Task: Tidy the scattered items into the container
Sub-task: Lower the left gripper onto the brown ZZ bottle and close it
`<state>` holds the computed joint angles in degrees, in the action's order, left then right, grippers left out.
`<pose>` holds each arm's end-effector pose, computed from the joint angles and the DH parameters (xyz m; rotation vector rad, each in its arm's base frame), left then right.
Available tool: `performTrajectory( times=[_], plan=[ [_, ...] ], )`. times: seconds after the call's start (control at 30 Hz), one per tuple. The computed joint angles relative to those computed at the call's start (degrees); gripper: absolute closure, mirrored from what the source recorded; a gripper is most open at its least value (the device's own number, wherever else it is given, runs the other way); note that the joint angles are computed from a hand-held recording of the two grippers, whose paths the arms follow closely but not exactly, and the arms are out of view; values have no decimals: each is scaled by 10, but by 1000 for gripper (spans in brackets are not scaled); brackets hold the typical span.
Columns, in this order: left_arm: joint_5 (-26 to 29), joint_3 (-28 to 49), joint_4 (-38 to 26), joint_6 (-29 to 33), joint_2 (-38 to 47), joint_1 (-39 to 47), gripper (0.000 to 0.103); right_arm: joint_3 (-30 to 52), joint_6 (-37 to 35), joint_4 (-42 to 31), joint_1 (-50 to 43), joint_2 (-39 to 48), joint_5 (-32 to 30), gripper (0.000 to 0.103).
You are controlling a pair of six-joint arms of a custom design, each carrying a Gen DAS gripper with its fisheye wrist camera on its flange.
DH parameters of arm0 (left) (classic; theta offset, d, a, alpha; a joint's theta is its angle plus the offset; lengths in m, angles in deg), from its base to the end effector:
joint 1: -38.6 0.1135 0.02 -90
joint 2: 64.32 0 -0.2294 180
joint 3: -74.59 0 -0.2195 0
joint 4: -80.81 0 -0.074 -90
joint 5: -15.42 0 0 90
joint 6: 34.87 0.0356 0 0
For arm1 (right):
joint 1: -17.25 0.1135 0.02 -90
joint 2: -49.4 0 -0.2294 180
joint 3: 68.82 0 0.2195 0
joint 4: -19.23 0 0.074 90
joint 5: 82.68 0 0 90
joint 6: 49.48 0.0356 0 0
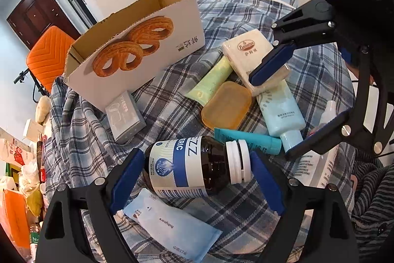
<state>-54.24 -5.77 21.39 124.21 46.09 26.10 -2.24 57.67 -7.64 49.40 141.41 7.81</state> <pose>0.3410 -0.0883 0.1865 1.8045 1.9635 -0.2005 0.2485 0.1558 0.1618 -0.3250 2.4969 0.3487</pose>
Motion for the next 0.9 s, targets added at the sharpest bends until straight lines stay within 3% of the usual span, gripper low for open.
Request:
performTrajectory(
  times=[0.23,0.7,0.9],
  plan=[
    [25,78,-73,-1,49,21,13,0,-2,-4,6,-7,-2,26],
    [-4,84,-57,-30,95,5,9,2,8,0,-4,1,-7,26],
    [36,148,-111,-62,123,23,11,0,9,2,-2,2,-3,26]
  ],
)
